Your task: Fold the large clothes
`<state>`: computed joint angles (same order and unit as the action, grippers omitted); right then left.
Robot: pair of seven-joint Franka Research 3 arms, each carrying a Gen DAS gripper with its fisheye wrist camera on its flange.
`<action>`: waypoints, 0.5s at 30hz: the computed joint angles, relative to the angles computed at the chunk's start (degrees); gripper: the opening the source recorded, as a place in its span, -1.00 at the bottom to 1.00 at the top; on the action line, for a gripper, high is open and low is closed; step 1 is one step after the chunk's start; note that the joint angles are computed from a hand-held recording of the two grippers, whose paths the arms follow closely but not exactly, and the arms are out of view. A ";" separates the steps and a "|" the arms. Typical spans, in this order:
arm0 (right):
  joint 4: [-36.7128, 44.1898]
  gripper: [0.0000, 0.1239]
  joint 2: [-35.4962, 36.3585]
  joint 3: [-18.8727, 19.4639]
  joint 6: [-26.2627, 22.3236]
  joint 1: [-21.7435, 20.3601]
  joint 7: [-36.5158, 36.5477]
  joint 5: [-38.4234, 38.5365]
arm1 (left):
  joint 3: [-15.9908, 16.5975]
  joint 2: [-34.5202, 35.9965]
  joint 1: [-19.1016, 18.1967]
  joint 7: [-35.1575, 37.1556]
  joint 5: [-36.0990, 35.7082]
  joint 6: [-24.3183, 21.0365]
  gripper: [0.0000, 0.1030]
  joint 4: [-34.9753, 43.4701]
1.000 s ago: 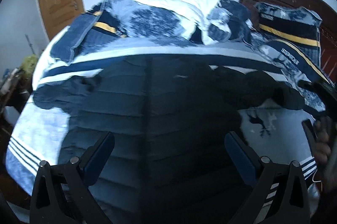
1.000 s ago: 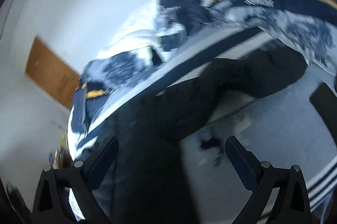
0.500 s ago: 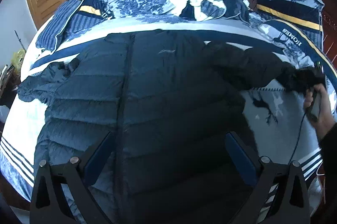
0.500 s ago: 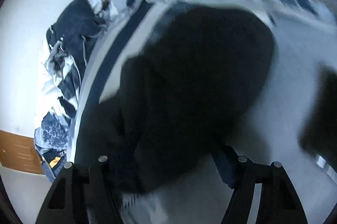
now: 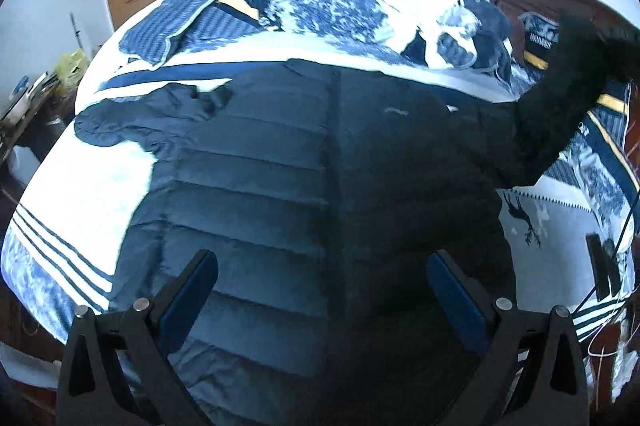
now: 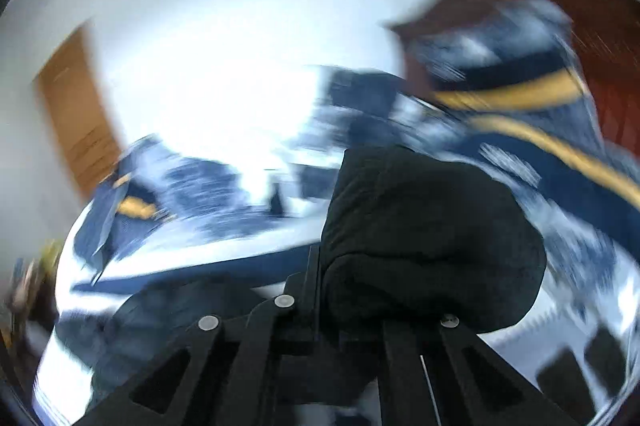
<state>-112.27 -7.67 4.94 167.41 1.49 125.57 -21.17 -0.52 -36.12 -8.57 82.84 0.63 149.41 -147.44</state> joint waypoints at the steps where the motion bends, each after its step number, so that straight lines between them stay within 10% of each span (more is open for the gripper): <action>1: 2.15 -0.90 1.06 0.96 -0.35 1.99 -3.36 0.63 | 0.82 -1.08 0.29 0.30 -0.24 -0.25 1.00 -0.56; 11: 19.69 -0.90 21.34 4.99 -5.70 19.28 -15.65 7.98 | 6.21 -4.43 6.80 4.34 -0.35 -1.11 1.00 -4.15; 15: 25.64 -0.88 31.41 8.88 -9.12 18.86 -23.67 20.01 | 8.15 -3.44 8.63 6.63 -1.20 -0.98 1.00 -4.50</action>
